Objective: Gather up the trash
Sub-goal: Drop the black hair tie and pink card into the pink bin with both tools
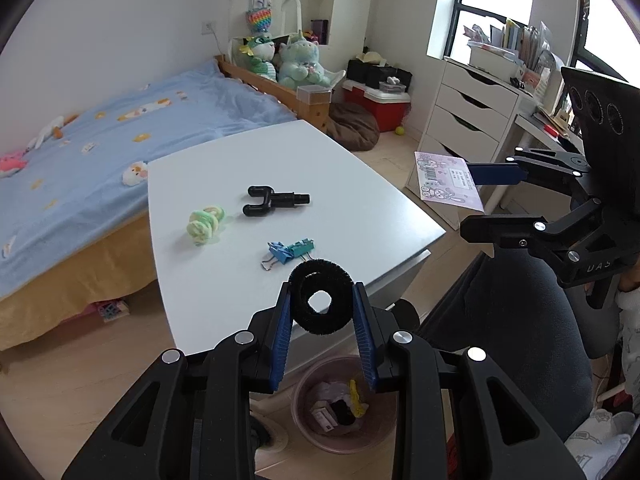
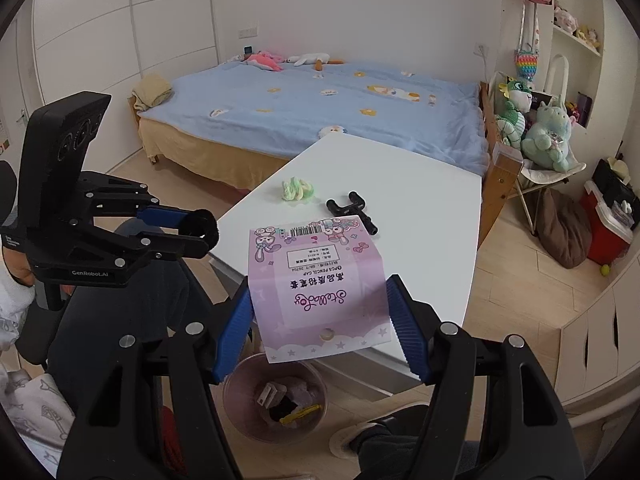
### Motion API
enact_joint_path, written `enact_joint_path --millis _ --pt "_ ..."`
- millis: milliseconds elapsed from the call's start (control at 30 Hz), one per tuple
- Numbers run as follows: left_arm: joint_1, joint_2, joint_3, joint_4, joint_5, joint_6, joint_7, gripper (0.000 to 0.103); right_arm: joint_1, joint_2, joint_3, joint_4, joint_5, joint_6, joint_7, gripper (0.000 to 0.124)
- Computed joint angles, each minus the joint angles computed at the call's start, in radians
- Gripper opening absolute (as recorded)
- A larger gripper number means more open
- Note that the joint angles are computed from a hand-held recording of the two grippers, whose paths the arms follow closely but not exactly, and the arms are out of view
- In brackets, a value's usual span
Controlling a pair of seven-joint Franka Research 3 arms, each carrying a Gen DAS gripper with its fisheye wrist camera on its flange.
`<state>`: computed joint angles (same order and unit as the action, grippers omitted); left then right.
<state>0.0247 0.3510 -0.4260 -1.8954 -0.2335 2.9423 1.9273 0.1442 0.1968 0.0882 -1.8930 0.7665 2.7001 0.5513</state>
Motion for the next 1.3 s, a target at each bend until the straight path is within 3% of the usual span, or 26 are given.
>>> enact_joint_path --millis 100,500,533,600,633,667,733,867,1033,1133,1300 --pt "0.021 -0.013 -0.034 -0.035 -0.035 0.007 0.029 0.029 0.001 -0.042 0.006 -0.067 0.036 0.015 -0.024 0.065" --pt "0.006 -0.027 -0.052 -0.102 -0.085 -0.004 0.079 0.031 0.034 -0.112 -0.022 -0.192 0.065 0.030 -0.045 0.065" --pt "0.003 -0.028 -0.051 -0.105 -0.087 0.000 0.083 0.034 0.035 -0.110 -0.023 -0.191 0.067 0.030 -0.044 0.065" --pt "0.013 -0.028 -0.064 -0.106 -0.109 -0.003 0.102 0.057 0.034 -0.108 -0.025 -0.189 0.072 0.025 -0.045 0.065" --pt "0.022 -0.027 -0.074 -0.108 -0.127 0.005 0.116 0.074 0.034 -0.105 -0.025 -0.187 0.072 0.024 -0.044 0.065" --pt "0.032 -0.025 -0.087 -0.110 -0.148 0.016 0.130 0.083 0.034 -0.104 -0.025 -0.187 0.071 0.024 -0.044 0.065" --pt "0.017 -0.026 -0.069 -0.114 -0.145 0.038 0.110 0.090 0.034 -0.105 -0.025 -0.188 0.076 0.025 -0.046 0.065" --pt "-0.009 -0.033 -0.035 -0.130 -0.093 0.074 0.052 0.095 0.034 -0.105 -0.025 -0.189 0.080 0.024 -0.046 0.065" --pt "-0.028 -0.036 -0.002 -0.143 -0.005 0.100 -0.033 0.095 0.034 -0.102 -0.023 -0.190 0.088 0.025 -0.045 0.065" --pt "-0.061 -0.035 0.046 -0.141 0.070 0.096 -0.114 0.095 0.034 -0.105 -0.023 -0.195 0.096 0.023 -0.054 0.065" --pt "-0.048 -0.044 0.049 -0.152 0.126 0.101 -0.182 0.095 0.035 -0.105 -0.023 -0.196 0.107 0.018 -0.066 0.065"
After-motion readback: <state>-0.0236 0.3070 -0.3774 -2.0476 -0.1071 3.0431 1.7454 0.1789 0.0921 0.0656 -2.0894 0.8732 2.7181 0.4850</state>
